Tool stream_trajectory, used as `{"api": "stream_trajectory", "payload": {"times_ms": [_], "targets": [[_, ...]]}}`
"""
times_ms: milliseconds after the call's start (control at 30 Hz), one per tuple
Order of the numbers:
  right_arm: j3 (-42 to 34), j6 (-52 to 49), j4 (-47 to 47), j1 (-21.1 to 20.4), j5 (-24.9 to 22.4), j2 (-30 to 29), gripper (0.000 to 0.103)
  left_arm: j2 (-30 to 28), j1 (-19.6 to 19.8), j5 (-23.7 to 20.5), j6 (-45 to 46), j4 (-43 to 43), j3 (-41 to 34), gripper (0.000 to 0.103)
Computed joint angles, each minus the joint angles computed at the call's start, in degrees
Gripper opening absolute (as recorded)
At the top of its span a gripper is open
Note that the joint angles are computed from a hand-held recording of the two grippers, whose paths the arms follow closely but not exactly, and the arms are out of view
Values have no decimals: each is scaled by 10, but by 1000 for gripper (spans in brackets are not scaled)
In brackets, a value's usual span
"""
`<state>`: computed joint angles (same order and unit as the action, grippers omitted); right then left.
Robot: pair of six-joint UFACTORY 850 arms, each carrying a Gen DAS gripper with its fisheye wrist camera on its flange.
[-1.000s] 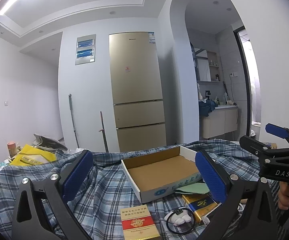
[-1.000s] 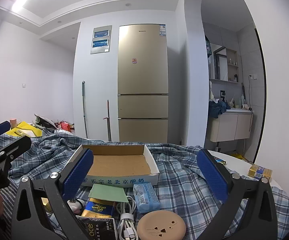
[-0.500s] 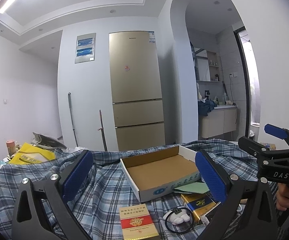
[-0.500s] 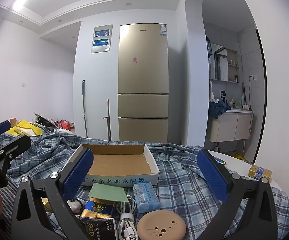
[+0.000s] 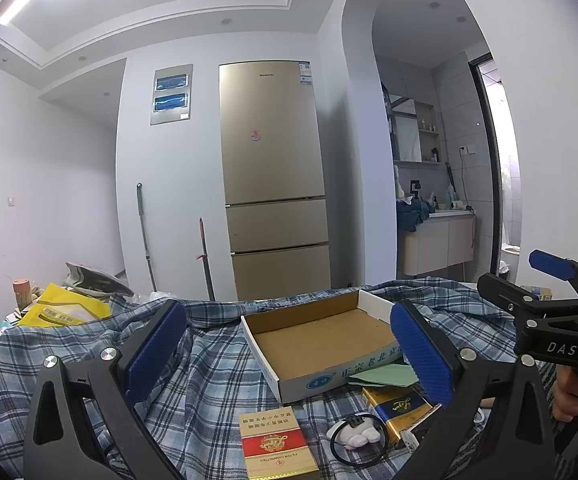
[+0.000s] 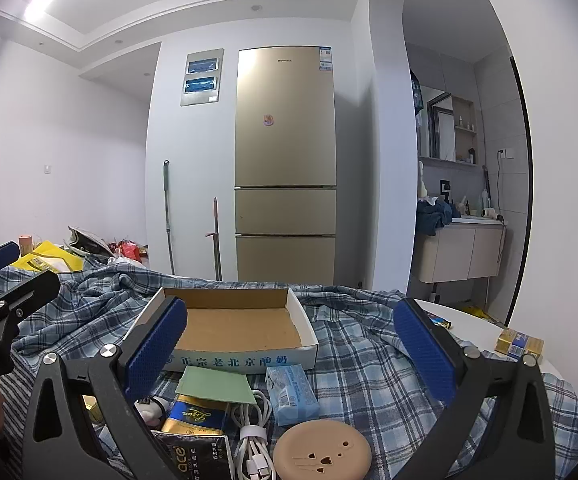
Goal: Organize soft objects
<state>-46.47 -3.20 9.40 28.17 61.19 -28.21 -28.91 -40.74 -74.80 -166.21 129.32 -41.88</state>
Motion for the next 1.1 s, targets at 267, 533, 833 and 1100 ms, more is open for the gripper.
{"api": "stream_trajectory", "payload": {"times_ms": [267, 533, 833, 1100], "targets": [[-5, 4, -3, -2, -9, -2, 103, 0, 0, 2, 0, 1, 0, 103], [-6, 15, -7, -9, -28, 5, 103, 28, -3, 47, -1, 8, 6, 103], [38, 7, -58, -39, -131, 121, 103, 139, -18, 138, 35, -51, 37, 103], [-18, 72, -121, -54, -367, 124, 101, 124, 2, 273, 87, -108, 1, 103]]}}
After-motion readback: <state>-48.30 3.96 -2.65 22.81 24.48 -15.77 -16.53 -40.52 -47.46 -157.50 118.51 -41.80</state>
